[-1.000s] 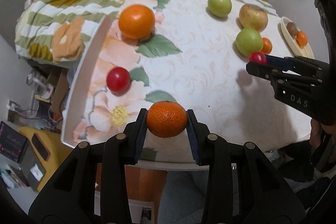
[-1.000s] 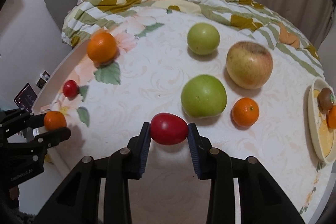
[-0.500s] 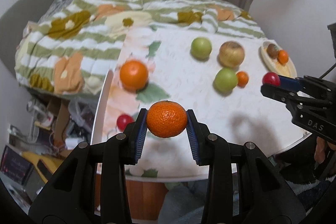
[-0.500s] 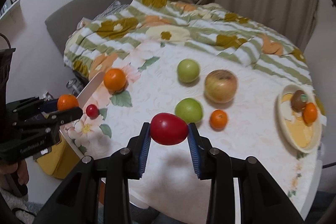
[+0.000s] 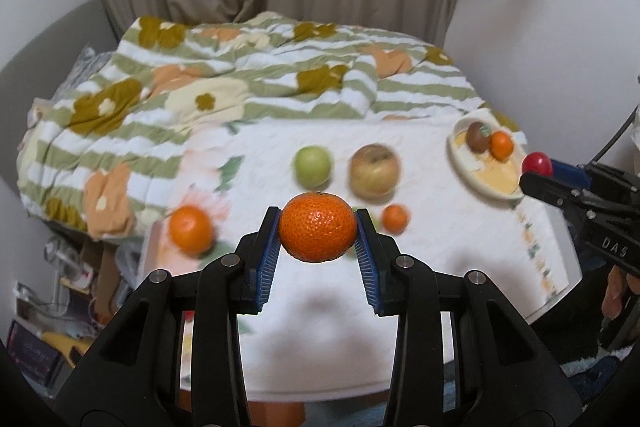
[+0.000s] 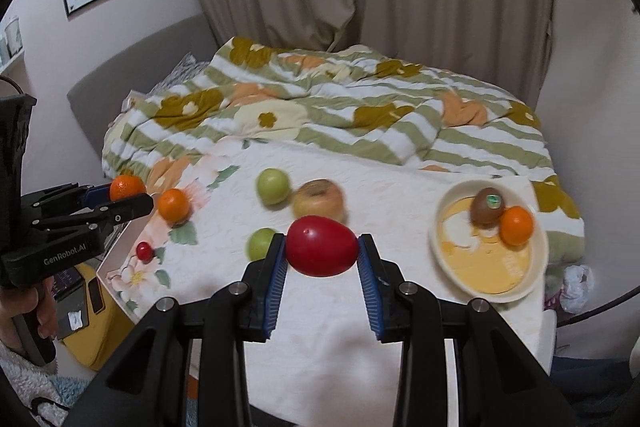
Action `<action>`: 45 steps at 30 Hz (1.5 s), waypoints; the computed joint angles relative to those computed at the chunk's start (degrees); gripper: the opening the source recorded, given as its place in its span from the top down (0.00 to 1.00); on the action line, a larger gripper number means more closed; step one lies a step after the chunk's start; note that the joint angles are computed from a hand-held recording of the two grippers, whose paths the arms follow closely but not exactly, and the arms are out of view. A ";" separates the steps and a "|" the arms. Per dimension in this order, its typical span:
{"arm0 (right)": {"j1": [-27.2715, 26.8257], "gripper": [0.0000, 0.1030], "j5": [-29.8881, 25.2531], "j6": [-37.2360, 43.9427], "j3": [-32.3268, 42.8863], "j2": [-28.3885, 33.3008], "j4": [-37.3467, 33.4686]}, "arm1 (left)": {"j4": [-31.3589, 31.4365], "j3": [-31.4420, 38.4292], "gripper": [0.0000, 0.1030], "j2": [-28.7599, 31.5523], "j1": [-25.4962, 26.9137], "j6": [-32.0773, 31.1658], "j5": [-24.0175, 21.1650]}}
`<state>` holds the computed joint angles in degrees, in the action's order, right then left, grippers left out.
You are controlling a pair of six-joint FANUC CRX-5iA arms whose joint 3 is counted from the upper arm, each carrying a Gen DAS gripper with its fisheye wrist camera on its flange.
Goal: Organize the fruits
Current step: 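Carry the mandarin to the plate and open the left gripper beside the kiwi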
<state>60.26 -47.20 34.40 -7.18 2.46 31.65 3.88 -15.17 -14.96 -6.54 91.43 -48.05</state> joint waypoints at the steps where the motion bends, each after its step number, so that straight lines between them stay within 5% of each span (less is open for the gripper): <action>1: -0.97 0.68 0.16 0.89 -0.68 -0.90 -0.35 | -0.66 0.95 0.58 0.83 -1.10 1.12 0.08; 8: -6.89 0.68 1.21 7.45 -3.99 -5.37 -2.35 | -6.22 11.36 0.58 10.40 -10.68 10.68 0.46; 19: -18.67 0.69 1.51 27.36 -3.02 -6.19 -14.87 | -10.44 27.87 0.58 26.08 -20.05 20.26 -3.16; 28: -24.41 0.68 0.92 32.77 -1.83 -3.91 -21.81 | -5.41 38.19 0.58 37.50 -21.03 14.32 -6.65; 45: -28.84 0.68 -0.30 29.52 1.44 2.65 -24.48 | -0.68 57.08 0.58 56.23 -19.65 2.88 -15.93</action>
<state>31.42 -47.50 63.92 -5.74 5.11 7.17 3.20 41.91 41.27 -26.19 94.31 -63.98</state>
